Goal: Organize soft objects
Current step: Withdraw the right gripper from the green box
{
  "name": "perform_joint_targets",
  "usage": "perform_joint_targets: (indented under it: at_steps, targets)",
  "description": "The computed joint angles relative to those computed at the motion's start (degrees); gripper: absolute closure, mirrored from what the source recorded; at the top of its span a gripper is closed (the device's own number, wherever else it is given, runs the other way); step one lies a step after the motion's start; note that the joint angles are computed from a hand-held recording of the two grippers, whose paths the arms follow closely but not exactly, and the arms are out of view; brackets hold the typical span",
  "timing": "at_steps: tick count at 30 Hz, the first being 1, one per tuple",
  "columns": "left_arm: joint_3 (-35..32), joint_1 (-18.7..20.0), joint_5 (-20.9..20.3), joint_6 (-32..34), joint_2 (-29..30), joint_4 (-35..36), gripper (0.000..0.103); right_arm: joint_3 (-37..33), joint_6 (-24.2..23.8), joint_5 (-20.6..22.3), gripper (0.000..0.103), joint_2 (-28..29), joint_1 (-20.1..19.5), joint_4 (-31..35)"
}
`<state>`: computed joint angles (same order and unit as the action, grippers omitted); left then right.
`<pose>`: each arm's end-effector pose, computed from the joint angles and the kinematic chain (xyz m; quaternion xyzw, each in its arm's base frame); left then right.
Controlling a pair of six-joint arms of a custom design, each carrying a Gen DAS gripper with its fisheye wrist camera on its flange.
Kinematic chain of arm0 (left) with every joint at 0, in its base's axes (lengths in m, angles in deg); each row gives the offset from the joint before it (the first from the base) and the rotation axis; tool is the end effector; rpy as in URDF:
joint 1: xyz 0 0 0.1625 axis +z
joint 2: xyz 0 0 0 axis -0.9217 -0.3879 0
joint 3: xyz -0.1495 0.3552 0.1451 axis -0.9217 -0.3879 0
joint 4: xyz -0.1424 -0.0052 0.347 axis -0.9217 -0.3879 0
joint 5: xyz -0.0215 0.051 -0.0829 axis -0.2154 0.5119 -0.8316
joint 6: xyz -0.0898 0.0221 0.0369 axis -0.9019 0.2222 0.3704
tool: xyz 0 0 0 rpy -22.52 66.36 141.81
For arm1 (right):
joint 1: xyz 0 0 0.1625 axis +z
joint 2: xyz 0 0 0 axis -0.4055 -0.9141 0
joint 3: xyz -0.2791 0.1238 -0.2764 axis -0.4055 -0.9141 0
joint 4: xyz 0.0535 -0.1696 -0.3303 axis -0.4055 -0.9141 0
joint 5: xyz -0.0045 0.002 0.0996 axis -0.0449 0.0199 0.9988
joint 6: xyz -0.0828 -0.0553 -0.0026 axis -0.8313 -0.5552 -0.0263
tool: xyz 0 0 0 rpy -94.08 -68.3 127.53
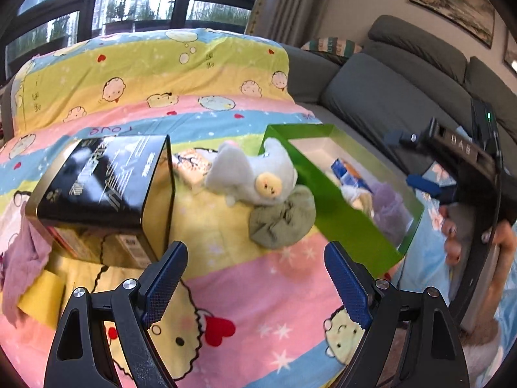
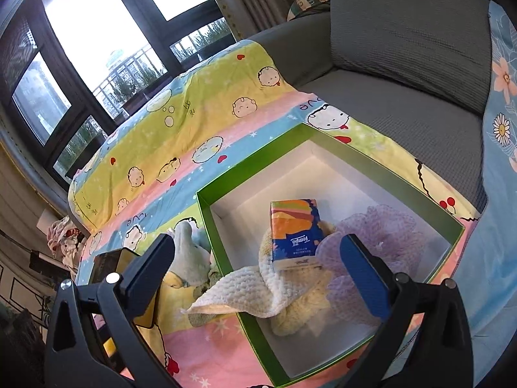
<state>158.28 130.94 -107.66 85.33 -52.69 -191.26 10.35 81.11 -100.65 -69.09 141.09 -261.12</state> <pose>-0.0960 -0.5885 0.3849 0.2617 0.9104 -0.2710 0.1709 0.3822 -0.6016 0.1004 -0.0203 -0.8653 0.4598 0.1988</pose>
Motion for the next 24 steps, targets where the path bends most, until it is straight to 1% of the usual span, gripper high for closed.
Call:
perform_joint_targets:
  at_steps: [3, 6, 12, 15, 24]
  targets:
    - [0.35, 0.58, -0.24, -0.28, -0.19, 0.02, 0.016, 0.43, 0.39, 1.42, 0.001, -0.17, -0.11, -0.51]
    - [0.19, 1.16, -0.19, -0.65, -0.05, -0.43, 0.016, 0.35, -0.47, 2.09, 0.001, 0.0, 0.05, -0.94]
    - [-0.39, 2.04, -0.73, -1.34, 0.27, -1.0, 0.016, -0.7, -0.73, 1.62, 0.001, 0.6, 0.28, 0.02]
    - [-0.93, 2.23, 0.04, -1.21, 0.88, -1.15, 0.016, -0.91, -0.49, 1.25, 0.001, 0.68, 0.34, 0.71]
    - [-3.03, 3.56, 0.18, -2.01, 2.32, -0.16, 0.016, -1.32, -0.33, 0.64, 0.001, 0.98, 0.66, 1.61]
